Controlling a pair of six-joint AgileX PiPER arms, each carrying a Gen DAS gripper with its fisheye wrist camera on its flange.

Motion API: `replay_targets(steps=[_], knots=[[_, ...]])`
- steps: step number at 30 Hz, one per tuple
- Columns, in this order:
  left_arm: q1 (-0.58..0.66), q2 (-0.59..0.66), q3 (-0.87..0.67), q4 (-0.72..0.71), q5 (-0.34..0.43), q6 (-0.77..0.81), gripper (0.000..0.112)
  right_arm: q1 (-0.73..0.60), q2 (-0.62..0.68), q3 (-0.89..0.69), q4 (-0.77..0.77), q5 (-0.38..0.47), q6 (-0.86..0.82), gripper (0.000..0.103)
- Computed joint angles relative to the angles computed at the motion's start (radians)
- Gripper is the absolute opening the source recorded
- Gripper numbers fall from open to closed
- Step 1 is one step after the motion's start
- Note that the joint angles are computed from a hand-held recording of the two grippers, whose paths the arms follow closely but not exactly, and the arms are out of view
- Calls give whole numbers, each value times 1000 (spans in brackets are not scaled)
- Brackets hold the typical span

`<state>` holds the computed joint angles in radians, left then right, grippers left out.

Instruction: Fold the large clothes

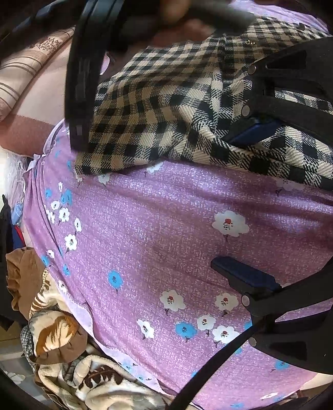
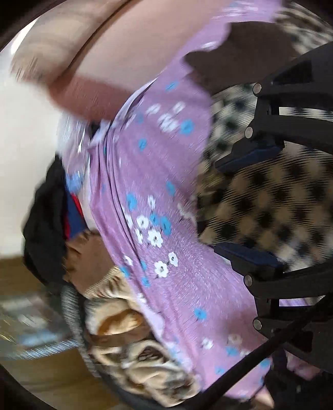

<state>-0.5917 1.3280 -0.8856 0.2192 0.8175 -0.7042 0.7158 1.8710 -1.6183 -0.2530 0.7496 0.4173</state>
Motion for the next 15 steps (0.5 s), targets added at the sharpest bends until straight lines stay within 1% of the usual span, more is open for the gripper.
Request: replay_targets(steps=[2,3,4,5,6,8,11,13,15], knots=[[16,3,-1,-13,-9,25,81,-10,74,-81,21,40,-76,62],[22,4,-1,-19,-12,33,81,-24,103,-113,65,53,-135,61],[27,4,-2,-26,-15,40,81,-41,113,-118,131,60,-202,42],[37,0,0,-42,-21,56,80,-47,125,-134,175,82,-256,8],[44,-1,0,-54,-25,68,80,-46,122,-129,179,82,-282,3],[67,-4,1,-89,-34,101,79,-50,86,-83,217,35,-313,3],[77,-3,-1,-103,-39,116,76,-75,47,-57,313,0,-351,3],[83,-13,3,-111,-44,119,67,-87,34,-48,367,-41,-355,3],[105,-25,12,-141,-50,146,63,-96,49,-72,423,-60,-341,3]])
